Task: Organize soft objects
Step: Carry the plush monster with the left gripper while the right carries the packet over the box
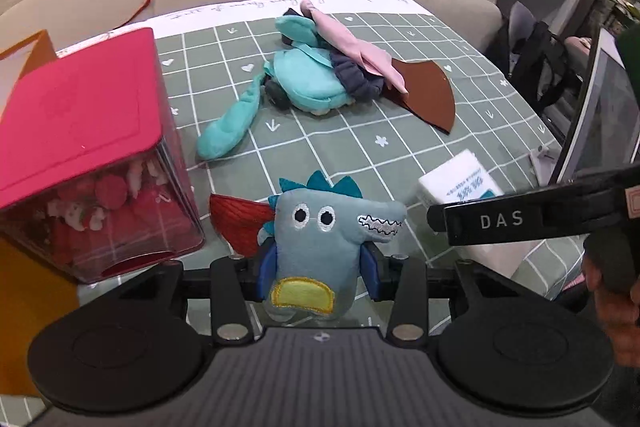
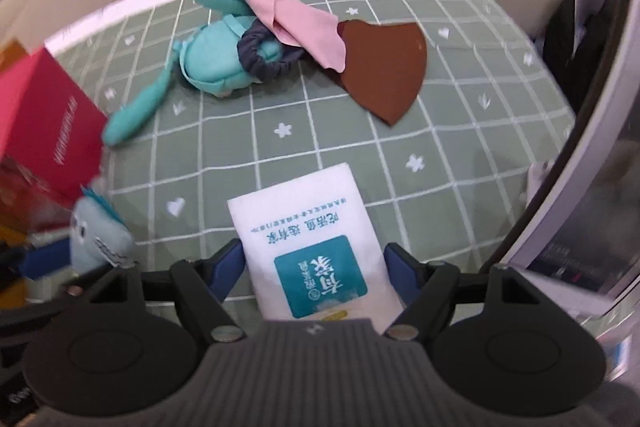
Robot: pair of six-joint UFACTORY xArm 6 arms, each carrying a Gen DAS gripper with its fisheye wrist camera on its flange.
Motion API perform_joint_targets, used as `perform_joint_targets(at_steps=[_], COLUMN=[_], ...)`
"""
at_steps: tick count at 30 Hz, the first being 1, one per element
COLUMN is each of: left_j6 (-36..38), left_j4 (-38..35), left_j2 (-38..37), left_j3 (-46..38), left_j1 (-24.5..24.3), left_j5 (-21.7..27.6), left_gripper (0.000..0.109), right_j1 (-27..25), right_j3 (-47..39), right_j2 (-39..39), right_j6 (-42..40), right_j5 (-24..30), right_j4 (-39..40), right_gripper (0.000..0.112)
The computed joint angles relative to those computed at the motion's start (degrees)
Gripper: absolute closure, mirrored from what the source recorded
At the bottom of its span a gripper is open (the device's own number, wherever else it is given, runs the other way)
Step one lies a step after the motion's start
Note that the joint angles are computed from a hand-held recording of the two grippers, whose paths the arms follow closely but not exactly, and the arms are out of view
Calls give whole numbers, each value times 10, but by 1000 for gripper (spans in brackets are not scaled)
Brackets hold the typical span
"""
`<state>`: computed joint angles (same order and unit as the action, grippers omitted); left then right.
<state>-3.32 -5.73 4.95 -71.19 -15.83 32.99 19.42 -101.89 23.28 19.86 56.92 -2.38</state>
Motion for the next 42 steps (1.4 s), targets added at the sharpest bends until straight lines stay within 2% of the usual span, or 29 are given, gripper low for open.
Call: perform_joint_targets(at_steps=[3, 6, 9, 14, 23, 33, 36, 38, 42], left_j6=[-54, -79, -91, -100, -96, -86, -77, -66, -49], left_j4=[44, 37, 50, 16, -11, -26, -49, -64, -30], left_j2=[7, 22, 30, 51, 69, 27, 14, 13, 2], left_j3=[-35, -81, -111, -162, -227, -243, -247, -264, -292], left_j1=[-2, -1, -4, 9, 32, 43, 61, 75, 94], left_j5=[69, 135, 161, 222, 280, 320, 337, 357, 374], left_gripper=[60, 60, 60, 61, 61, 61, 61, 61, 61], right_j1=[-2, -4, -8, -1, 14, 48, 58, 71, 99], right_j3=[15, 15, 30, 14, -51, -100, -123, -156, -273], right_j2=[-11, -16, -30, -32, -19, -26, -23, -11, 42], right_j6=[14, 37, 45, 60, 55, 45, 26, 18, -6], right_j5=[4, 21, 11, 23, 49, 81, 79, 87, 117], right_j4=[4, 1, 16, 8, -9, -55, -38, -47, -57], right_gripper=[38, 38, 38, 38, 38, 39, 39, 39, 39])
